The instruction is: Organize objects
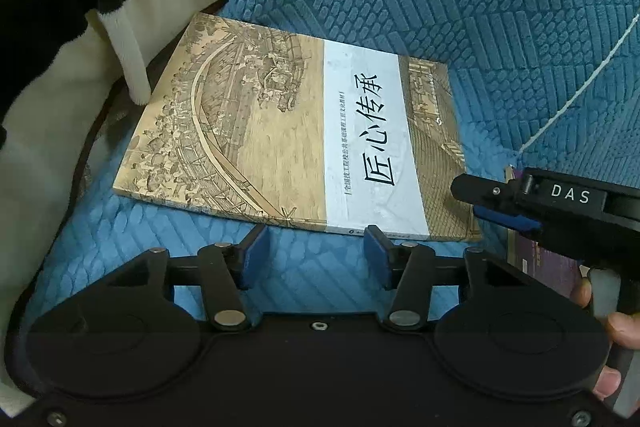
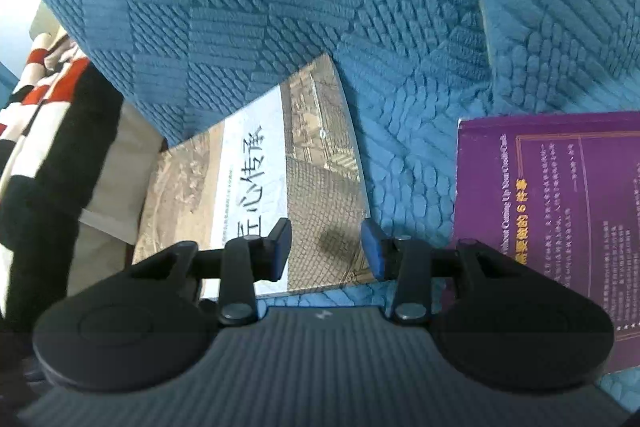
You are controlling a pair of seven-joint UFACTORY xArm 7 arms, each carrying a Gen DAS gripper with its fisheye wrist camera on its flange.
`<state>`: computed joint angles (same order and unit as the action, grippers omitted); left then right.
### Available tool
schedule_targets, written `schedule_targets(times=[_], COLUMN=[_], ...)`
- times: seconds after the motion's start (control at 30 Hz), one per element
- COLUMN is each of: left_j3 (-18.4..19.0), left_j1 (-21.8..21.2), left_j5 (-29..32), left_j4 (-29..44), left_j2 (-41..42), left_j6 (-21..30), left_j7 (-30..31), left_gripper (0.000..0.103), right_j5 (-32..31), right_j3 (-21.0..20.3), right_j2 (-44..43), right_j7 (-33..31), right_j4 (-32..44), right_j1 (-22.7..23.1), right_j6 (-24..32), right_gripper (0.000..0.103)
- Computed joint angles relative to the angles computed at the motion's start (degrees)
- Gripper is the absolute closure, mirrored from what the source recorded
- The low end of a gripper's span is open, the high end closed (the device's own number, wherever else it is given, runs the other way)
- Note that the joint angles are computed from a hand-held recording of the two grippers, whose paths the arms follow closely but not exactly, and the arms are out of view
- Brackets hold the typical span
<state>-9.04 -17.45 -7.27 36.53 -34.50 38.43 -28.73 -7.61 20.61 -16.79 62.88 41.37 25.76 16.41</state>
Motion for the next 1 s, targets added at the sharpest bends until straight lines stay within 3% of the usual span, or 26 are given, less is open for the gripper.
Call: schedule_targets(times=[0.17, 0.5, 0.6, 0.67, 0.83, 0.93, 1.0], left_j3=[-0.3, -0.21, -0.03, 0.66, 4.12, 6.17, 7.25], left_j1=[0.13, -0.2, -0.38, -0.83, -3.47, -4.79, -5.62], left_j5=[0.24, -0.34, -1.02, -2.52, -9.52, -14.44, -17.54], left_j4=[0.03, -0.02, -0.11, -0.66, -1.98, -3.26, -4.22], left_j2=[0.27, 0.57, 0.63, 0.43, -0.01, -1.02, -1.63], left_j6=[-0.46, -1.47, -1.87, -2.71, -4.78, -6.69, -8.38], left_j7=[-0.52, -1.74, -2.51, -3.07, -3.16, -2.91, -2.91], left_gripper=[0.054, 0.053, 0.053, 0.053, 0.05, 0.047, 0.044], right_j5=[-1.02, 15.58, 15.8, 18.72, 36.81, 47.71, 48.41], right_j3=[0.54, -7.53, -6.53, -7.06, -17.16, -27.29, -28.76], right_j2=[-0.12, -2.3, -2.74, -2.67, -2.88, -3.17, -3.83], right_j7=[1.56, -6.38, -8.22, -8.37, -18.85, -27.53, -28.16], right_j4=[0.16, -4.8, -3.91, -4.29, -7.48, -8.15, -8.46], right_j1=[-0.87, 7.5, 6.9, 7.83, 20.56, 33.65, 35.36], right_j6=[1.32, -3.68, -0.97, -2.23, -11.33, -18.25, -19.28], right_gripper=[0.06, 0.06, 0.059, 0.058, 0.052, 0.052, 0.052])
